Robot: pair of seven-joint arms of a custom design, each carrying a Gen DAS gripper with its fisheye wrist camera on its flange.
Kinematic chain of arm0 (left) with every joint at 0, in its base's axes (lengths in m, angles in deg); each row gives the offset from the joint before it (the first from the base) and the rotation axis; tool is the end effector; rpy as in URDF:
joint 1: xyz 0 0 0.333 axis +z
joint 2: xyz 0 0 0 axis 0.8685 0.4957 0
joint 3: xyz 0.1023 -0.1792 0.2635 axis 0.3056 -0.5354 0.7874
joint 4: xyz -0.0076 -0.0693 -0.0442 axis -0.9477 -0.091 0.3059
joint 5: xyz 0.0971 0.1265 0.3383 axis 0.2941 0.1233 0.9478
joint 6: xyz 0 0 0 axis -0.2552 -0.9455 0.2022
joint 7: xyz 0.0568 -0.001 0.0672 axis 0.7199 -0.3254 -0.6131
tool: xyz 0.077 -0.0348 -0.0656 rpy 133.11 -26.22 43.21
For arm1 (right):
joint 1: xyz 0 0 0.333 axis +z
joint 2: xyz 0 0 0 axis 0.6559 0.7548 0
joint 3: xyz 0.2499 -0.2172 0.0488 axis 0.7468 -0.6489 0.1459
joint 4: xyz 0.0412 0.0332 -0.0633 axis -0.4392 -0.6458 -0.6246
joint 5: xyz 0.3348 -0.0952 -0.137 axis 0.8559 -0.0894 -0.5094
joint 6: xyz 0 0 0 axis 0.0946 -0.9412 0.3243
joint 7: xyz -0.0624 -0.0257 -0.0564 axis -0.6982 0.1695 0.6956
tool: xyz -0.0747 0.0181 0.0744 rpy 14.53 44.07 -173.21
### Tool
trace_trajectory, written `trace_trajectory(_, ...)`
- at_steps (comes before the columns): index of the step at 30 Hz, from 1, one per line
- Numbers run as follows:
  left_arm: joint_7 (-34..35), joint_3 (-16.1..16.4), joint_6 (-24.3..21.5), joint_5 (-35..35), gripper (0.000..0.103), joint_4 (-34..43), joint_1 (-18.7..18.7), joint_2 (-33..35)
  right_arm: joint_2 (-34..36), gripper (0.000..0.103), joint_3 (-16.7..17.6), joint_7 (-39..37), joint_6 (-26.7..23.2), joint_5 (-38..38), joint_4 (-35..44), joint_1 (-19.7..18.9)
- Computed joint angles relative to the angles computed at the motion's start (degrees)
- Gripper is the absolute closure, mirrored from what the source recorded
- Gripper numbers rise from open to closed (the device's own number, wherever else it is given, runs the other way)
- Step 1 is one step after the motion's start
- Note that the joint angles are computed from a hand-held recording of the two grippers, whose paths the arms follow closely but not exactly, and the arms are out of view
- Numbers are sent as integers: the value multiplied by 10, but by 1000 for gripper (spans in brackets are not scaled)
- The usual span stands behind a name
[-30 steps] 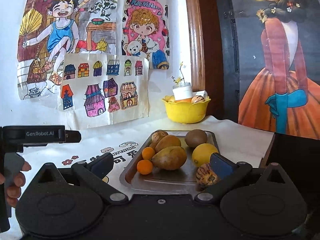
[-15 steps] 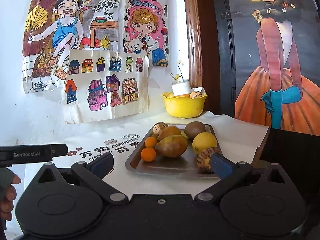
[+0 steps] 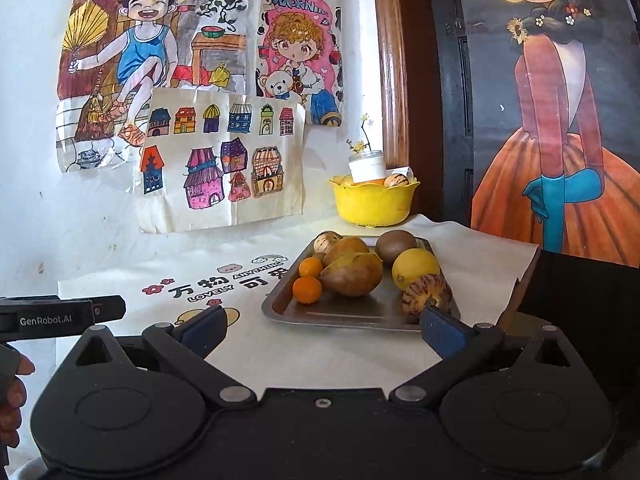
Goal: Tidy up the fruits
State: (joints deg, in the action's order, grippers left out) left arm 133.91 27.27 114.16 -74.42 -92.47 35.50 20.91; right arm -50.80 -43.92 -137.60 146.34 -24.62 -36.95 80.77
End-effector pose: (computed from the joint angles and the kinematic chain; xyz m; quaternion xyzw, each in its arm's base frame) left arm 0.7523 -0.3519 0.4170 -0.4748 0.6782 -0.4948 0.2640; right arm 0.5963 0.4054 0.4082 -0.4544 0.6483 -0.4745 0.3847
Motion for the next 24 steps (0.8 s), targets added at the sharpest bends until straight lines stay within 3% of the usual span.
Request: trace_trajectory(24, 19, -17, 15, -16, 0, -39, 7, -17, 5, 1, 0, 1, -4, 20, -2, 3)
